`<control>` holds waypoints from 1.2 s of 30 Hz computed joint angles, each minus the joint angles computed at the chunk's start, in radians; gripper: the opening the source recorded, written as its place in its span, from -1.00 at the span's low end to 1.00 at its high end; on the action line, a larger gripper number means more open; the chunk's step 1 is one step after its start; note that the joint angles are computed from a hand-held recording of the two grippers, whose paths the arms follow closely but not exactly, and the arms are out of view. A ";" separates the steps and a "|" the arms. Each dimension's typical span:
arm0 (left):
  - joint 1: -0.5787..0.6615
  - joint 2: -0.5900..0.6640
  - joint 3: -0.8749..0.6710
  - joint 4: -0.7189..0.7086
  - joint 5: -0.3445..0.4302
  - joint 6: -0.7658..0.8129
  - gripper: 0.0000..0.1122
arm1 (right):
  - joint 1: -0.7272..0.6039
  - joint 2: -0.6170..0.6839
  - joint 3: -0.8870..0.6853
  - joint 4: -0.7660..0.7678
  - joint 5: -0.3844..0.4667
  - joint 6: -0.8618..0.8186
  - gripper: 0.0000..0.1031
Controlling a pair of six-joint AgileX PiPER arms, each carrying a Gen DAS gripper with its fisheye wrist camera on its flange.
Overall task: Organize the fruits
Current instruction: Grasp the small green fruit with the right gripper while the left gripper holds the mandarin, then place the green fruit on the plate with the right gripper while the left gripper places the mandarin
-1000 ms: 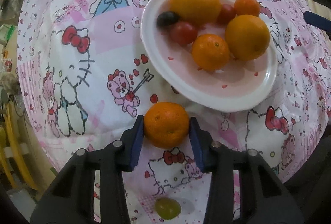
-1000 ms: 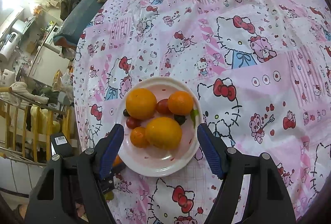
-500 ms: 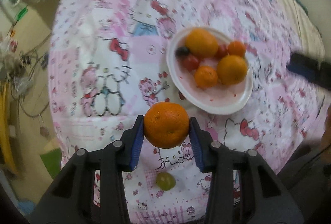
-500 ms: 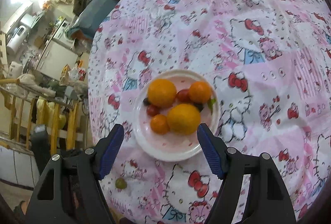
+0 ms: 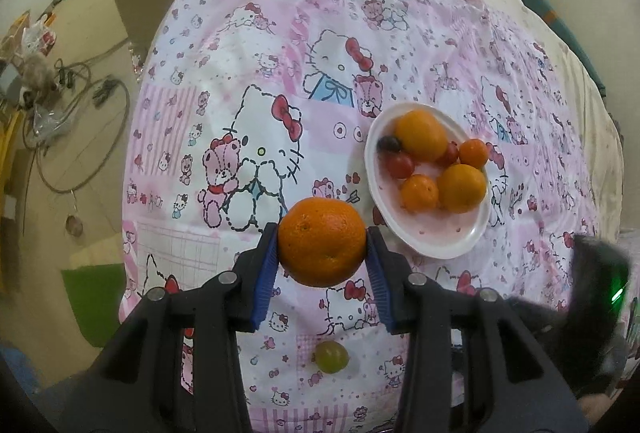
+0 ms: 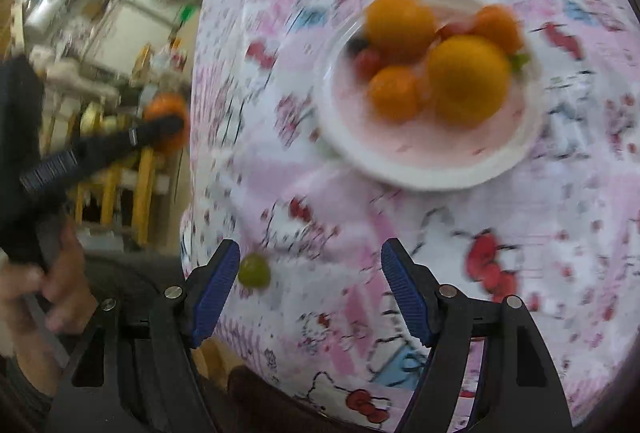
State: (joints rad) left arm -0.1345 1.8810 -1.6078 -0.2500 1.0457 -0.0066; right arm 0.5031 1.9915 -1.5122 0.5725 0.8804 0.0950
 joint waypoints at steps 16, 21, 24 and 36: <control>0.001 -0.024 0.032 -0.003 -0.012 0.025 -0.33 | 0.211 0.211 -0.234 -0.179 0.022 0.017 -0.17; 0.001 -0.021 0.033 0.005 -0.013 0.009 -0.33 | 0.210 0.191 -0.214 -0.161 0.019 -0.008 -0.44; -0.002 -0.016 0.031 0.015 -0.015 0.000 -0.33 | 0.198 0.161 -0.176 -0.117 -0.009 -0.022 -0.45; -0.050 0.032 -0.004 0.044 -0.035 -0.062 -0.33 | -0.096 -0.120 0.077 0.083 -0.152 -0.144 -0.45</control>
